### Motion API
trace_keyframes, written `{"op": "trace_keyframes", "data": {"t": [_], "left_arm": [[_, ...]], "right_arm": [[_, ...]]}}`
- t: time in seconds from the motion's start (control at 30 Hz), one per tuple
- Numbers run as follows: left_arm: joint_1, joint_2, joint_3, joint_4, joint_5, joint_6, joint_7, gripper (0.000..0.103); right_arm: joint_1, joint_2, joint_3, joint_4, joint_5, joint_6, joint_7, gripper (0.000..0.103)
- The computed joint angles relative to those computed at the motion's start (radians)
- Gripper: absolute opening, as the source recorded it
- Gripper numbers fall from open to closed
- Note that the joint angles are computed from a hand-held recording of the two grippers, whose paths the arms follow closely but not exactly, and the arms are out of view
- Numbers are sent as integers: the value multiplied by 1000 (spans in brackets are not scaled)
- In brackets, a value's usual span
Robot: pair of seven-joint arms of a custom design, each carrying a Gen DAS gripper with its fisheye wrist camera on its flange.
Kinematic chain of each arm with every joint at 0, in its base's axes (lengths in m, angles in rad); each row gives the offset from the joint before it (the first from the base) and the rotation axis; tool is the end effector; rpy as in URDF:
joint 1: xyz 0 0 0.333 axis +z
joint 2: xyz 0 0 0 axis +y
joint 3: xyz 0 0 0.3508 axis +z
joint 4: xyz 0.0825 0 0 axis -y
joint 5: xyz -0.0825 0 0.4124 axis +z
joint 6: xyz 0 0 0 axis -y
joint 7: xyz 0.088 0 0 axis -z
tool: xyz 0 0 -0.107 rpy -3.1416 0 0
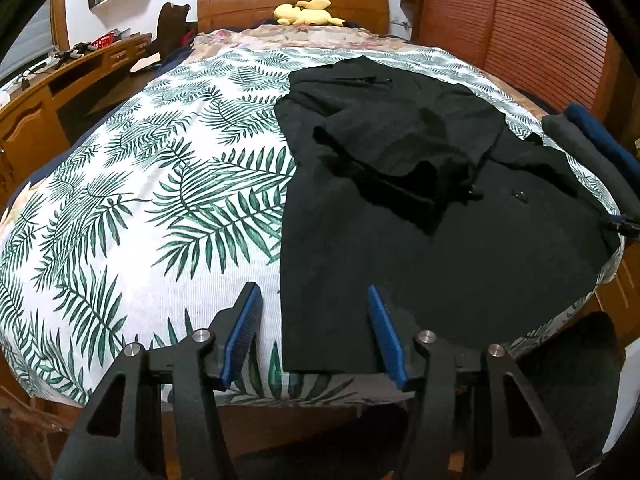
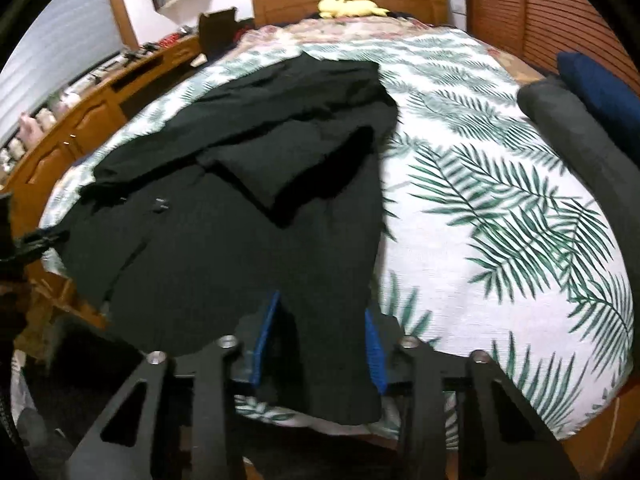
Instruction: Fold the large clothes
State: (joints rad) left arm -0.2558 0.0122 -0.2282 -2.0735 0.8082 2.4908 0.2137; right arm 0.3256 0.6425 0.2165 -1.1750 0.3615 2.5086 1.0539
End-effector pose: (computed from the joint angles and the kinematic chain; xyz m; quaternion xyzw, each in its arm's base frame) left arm 0.5371 -0.2861 0.4866 -0.7585 0.5506 -0.2235 0.2674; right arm 0.7417 0.3737 0.5243 -0.8442 0.3659 -0.0897 0.3813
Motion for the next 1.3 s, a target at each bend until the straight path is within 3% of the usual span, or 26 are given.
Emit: {"op": "trace_keyframes", "data": {"t": [0.1, 0.37, 0.5, 0.57, 0.6, 0.63, 0.7, 0.97, 1.3], "left_arm": [[0, -15, -2, -23, -2, 25, -23, 56], [20, -46, -7, -70, -4, 85, -53, 55], [31, -47, -6, -78, 10, 120, -76, 35], [36, -47, -6, -81, 5, 137, -80, 34], [37, -47, -6, -81, 5, 138, -81, 34], [38, -45, -7, -78, 4, 136, -78, 31], [38, -43, -6, -77, -20, 154, -52, 6], [45, -106, -33, -51, 74, 117, -136, 5], [44, -208, -101, -1, 134, 6, -101, 5]], "right_arm": [[-13, -23, 16, -34, 27, 20, -26, 36], [23, -20, -29, -31, -30, 8, 52, 36], [26, 1, -28, -5, -44, -19, 83, 36], [32, 10, -32, 10, -57, -23, 92, 36], [33, 12, -30, 13, -61, -22, 89, 31], [35, 10, -28, 10, -65, -18, 86, 20], [47, 12, -38, 15, -89, -8, 88, 12], [-24, -54, 55, -62, 47, 120, -24, 6], [-114, -229, 144, -256, 300, 240, -288, 6]]}}
